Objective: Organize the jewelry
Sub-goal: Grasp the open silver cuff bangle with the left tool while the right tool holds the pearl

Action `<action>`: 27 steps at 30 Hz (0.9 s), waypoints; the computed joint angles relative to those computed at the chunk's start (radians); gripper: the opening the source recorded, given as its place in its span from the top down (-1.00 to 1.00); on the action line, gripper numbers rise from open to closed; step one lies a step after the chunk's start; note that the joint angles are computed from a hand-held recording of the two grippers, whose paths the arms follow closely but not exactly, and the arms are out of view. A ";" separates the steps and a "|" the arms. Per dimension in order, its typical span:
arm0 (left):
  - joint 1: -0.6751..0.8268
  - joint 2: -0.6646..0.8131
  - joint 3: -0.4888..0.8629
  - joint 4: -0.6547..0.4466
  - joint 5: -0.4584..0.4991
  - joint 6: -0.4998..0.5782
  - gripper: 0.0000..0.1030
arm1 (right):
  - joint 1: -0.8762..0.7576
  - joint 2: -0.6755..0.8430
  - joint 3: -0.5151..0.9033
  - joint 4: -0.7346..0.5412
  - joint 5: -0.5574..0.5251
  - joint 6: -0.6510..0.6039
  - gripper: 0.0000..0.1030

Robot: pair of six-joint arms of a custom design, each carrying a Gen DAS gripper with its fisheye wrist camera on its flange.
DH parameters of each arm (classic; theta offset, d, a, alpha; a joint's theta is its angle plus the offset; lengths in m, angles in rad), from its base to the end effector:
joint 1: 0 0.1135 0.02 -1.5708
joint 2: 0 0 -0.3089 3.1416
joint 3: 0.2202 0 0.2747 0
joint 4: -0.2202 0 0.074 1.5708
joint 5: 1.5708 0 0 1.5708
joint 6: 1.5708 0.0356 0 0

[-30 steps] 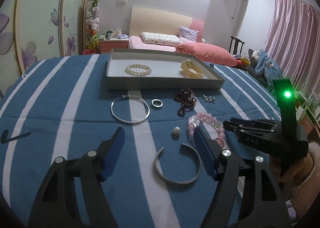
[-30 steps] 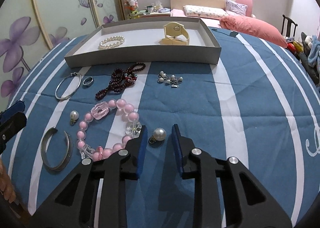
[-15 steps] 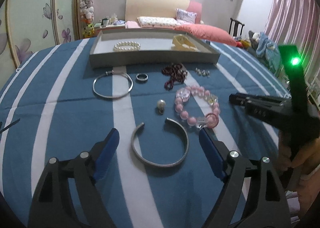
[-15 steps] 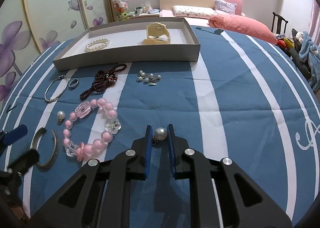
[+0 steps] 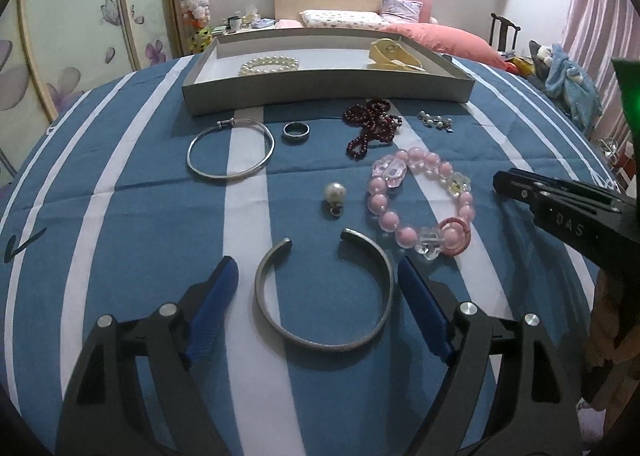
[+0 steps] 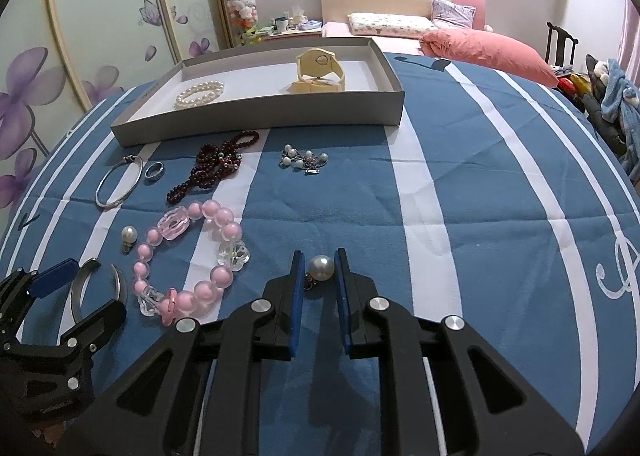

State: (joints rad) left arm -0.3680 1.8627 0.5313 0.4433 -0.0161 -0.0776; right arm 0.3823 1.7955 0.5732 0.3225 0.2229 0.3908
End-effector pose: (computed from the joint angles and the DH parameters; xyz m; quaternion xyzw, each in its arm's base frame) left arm 0.2800 -0.1074 0.0781 0.1337 0.9327 -0.0666 0.3281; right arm 0.2853 0.1062 0.0980 0.0406 0.9382 0.0261 0.3426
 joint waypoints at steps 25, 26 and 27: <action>0.128 -0.065 0.027 0.056 0.070 -0.016 -0.28 | 0.019 -0.033 0.003 0.065 0.024 -0.012 0.69; 0.135 -0.067 0.034 0.056 0.074 -0.015 -0.28 | 0.019 -0.035 0.005 0.068 0.024 -0.013 0.69; 0.142 -0.069 0.039 0.058 0.076 -0.014 -0.28 | 0.019 -0.037 0.007 0.073 0.027 -0.016 0.69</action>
State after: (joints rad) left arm -0.2261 1.7936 0.5702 0.5011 0.0597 -0.0921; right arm 0.4016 1.7584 0.5805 0.3957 0.2500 0.3745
